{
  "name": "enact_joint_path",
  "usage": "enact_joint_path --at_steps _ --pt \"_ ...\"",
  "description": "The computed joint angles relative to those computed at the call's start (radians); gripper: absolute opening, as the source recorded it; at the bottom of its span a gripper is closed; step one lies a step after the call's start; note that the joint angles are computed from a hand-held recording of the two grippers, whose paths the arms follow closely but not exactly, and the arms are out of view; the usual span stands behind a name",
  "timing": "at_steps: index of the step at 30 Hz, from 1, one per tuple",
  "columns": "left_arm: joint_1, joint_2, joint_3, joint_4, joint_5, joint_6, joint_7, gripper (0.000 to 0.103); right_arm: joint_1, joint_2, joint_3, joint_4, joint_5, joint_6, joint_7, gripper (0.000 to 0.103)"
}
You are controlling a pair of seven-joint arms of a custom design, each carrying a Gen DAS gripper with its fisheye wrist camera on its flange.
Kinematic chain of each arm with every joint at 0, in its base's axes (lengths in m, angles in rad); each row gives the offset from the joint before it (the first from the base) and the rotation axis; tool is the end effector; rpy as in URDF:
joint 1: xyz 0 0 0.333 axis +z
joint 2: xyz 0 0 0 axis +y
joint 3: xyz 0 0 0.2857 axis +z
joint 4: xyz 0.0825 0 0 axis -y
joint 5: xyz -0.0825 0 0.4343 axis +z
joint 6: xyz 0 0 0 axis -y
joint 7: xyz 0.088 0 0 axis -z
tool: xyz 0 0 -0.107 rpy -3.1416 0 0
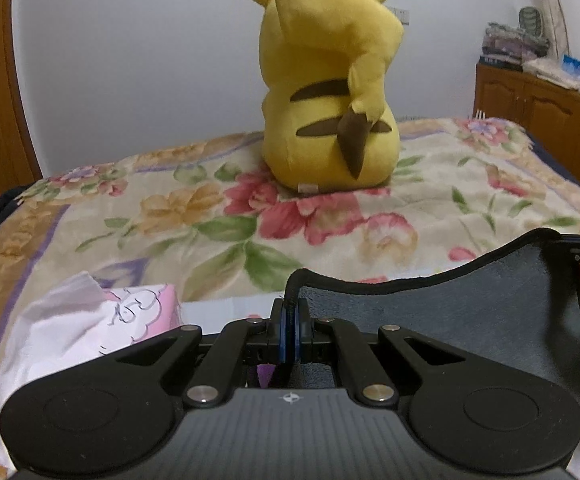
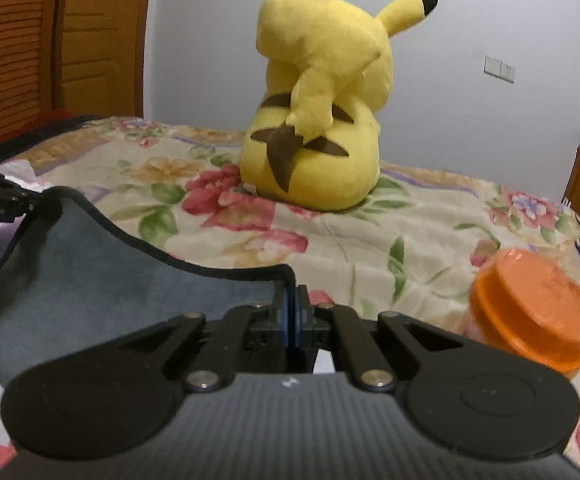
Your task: Fold towel
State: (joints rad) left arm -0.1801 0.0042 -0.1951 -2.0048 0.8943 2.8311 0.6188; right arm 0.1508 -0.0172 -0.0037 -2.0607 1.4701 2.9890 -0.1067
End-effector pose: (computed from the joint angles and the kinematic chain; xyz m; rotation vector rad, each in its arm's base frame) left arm 0.5829 -0.2723 0.4832 -1.4982 1.7795 -0.8464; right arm 0.6148 0.0200 0.4479 -1.8319 1.1534 -0.8344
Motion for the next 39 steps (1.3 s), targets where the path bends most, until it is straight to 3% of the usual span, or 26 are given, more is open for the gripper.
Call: enact_joint_path --at_steps 10,11,15,17,18,19,21,39 --pt "-0.014 0.033 0.006 0.009 -0.032 -0.027 0.031 0.009 -0.017 0.064 0.015 0.013 -0.099 0.023 0.121 0.005" --pt "-0.016 0.030 0.006 0.006 -0.040 -0.025 0.036 0.013 -0.019 0.062 0.016 0.006 -0.122 0.024 0.149 0.005" --pt "-0.017 0.005 0.000 -0.012 -0.103 -0.025 0.067 0.048 -0.023 0.041 0.018 -0.019 -0.169 0.021 0.212 0.012" --pt "-0.018 -0.018 -0.005 -0.026 -0.111 -0.026 0.077 0.050 -0.021 0.024 0.016 -0.035 -0.205 0.022 0.251 0.014" --pt "-0.018 -0.032 -0.009 -0.035 -0.108 -0.025 0.079 0.051 -0.019 0.014 0.014 -0.043 -0.225 0.021 0.275 0.022" --pt "-0.017 -0.049 -0.014 -0.045 -0.103 -0.029 0.073 0.053 -0.017 -0.005 0.011 -0.059 -0.243 0.015 0.299 0.044" --pt "-0.017 -0.080 -0.022 -0.063 -0.127 -0.030 0.083 0.059 -0.009 -0.039 0.001 -0.077 -0.219 -0.005 0.283 0.060" --pt "-0.044 -0.410 -0.091 -0.240 -0.360 -0.140 0.238 0.074 0.105 -0.413 -0.104 -0.341 -0.504 -0.027 0.570 0.070"
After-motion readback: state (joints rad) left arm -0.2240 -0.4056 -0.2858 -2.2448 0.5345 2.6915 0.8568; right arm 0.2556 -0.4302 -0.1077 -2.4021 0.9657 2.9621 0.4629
